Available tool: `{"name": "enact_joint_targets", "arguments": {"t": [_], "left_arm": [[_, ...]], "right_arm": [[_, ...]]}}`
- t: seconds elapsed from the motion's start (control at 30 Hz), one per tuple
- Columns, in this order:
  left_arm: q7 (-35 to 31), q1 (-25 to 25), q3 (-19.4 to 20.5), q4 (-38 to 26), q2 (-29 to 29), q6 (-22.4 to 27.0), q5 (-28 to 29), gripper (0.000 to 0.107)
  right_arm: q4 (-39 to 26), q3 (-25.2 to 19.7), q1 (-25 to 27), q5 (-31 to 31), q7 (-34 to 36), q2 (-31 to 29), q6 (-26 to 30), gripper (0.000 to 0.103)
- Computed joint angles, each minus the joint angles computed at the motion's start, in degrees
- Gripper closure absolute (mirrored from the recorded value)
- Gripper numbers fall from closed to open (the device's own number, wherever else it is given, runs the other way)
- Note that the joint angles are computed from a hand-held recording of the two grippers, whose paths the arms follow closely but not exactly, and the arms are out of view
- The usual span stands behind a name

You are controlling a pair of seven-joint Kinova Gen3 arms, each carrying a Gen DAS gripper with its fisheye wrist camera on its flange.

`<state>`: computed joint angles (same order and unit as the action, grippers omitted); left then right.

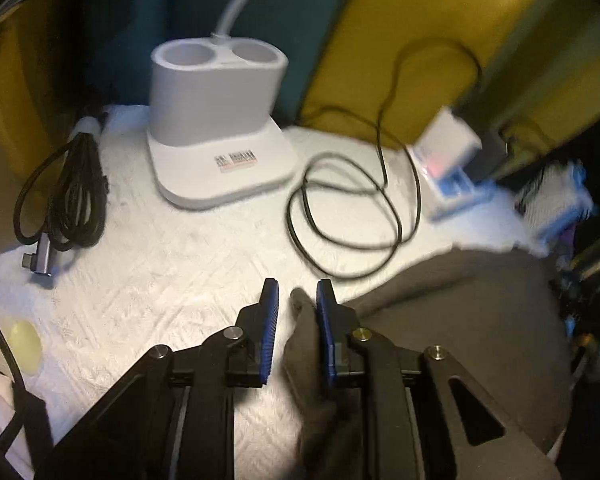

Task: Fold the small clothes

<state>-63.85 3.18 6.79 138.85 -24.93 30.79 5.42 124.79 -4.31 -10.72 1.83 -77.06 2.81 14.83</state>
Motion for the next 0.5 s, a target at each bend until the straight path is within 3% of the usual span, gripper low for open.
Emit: {"name": "enact_joint_targets", "arguments": {"t": [0.2, 0.3, 0.33, 0.37, 0.43, 0.5], "left_arm": [[4.8, -1.0, 8.3, -3.4, 1.4, 6.3, -5.0, 0.091], [8.4, -2.0, 11.4, -2.9, 0.1, 5.9, -8.1, 0.092], [10.7, -3.4, 13.6, -2.8, -0.6, 6.0, -10.0, 0.095], [12.1, -4.2, 14.8, -2.8, -1.3, 5.8, -11.4, 0.105], [14.2, -5.7, 16.2, -2.8, -3.6, 5.3, -13.9, 0.105], [17.2, -10.2, 20.6, -2.8, -6.6, 4.7, -17.6, 0.105]], "right_arm": [[1.1, -0.1, 0.6, -2.0, 1.9, -0.8, -0.9, 0.025], [1.3, 0.0, 0.8, -2.8, 2.7, -0.7, -1.4, 0.025], [1.3, 0.0, 0.9, -3.2, 3.1, -0.7, -1.4, 0.025], [1.3, 0.0, 0.9, -3.0, 2.8, -0.8, -1.3, 0.025], [1.5, -0.3, 0.6, 0.1, -0.6, -0.9, -1.7, 0.025], [1.9, 1.7, -2.0, 4.6, -5.3, -1.2, -2.1, 0.025]]}}
